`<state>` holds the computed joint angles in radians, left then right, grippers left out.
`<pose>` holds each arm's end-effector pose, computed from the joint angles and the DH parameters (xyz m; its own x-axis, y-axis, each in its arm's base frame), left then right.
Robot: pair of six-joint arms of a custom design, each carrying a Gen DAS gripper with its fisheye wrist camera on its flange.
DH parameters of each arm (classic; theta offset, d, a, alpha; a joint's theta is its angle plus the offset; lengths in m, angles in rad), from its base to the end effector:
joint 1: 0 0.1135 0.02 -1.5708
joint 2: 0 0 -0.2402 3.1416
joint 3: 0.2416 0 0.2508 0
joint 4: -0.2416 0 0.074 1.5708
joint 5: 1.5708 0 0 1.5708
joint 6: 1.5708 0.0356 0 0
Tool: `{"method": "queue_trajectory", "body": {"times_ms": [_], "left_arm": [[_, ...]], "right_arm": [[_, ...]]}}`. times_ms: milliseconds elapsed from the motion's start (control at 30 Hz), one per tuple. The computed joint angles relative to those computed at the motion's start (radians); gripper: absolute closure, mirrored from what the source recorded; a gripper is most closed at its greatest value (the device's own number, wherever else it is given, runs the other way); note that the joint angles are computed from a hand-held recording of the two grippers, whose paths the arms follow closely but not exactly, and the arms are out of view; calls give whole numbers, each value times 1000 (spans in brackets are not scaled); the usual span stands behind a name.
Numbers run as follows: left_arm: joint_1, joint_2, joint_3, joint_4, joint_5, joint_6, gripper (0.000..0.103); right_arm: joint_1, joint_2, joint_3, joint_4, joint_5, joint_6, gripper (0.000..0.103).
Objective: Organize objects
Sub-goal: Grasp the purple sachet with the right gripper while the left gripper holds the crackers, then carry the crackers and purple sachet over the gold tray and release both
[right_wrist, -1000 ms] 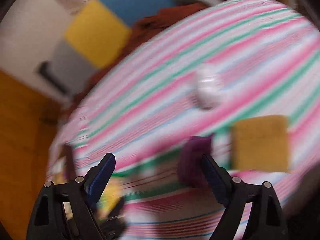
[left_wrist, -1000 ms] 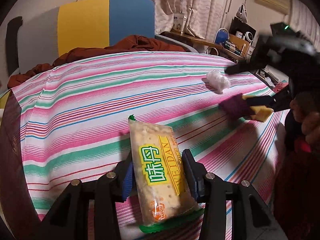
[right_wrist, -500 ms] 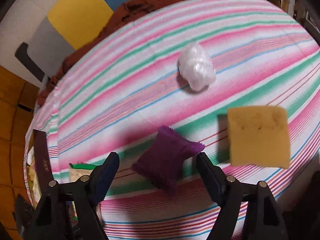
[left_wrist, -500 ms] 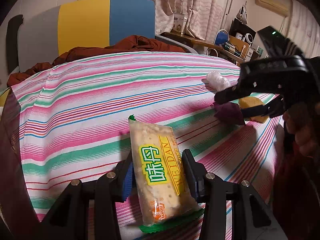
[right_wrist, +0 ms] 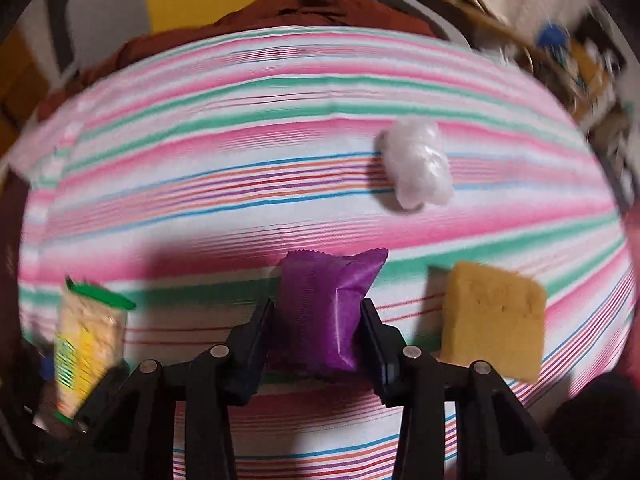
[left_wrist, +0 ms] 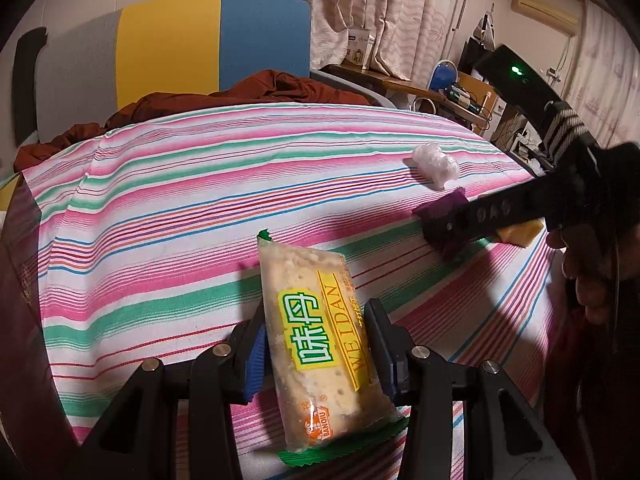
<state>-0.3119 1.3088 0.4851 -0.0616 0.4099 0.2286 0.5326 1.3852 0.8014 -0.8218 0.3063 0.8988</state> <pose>0.2191 -0.0856 0.1251 -0.5994 0.4116 -0.6865 0.6750 0.7210 -0.1570 0.2033 0.1074 0.1589 -0.8745 0.3507 -0.3351 0.3902 0.9190 -0.0565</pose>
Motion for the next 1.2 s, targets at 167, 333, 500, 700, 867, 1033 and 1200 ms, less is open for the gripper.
{"method": "queue_trajectory", "body": {"times_ms": [167,333,500,700,867,1033,1200], "left_arm": [[-7,-8,-5,0,-15,1,58],[-5,-45,-2,-51,-39,-4,61],[20,-146,-7,-139,-36,-1,63],[101,-336,15,-295,17,16,63],[237,-436,79,-438,99,57,63],[407,-457,153,-514,176,107,63],[597,-391,225,-541,238,180,63]], "right_arm": [[-22,-19,-28,27,-27,-14,60],[-33,-49,-51,27,-35,-21,60],[-12,-33,-38,18,-18,-15,60],[7,-21,-27,21,-9,-23,60],[24,-16,0,-7,-3,-10,60],[30,52,41,15,5,-14,60],[67,95,72,14,15,10,60]]}}
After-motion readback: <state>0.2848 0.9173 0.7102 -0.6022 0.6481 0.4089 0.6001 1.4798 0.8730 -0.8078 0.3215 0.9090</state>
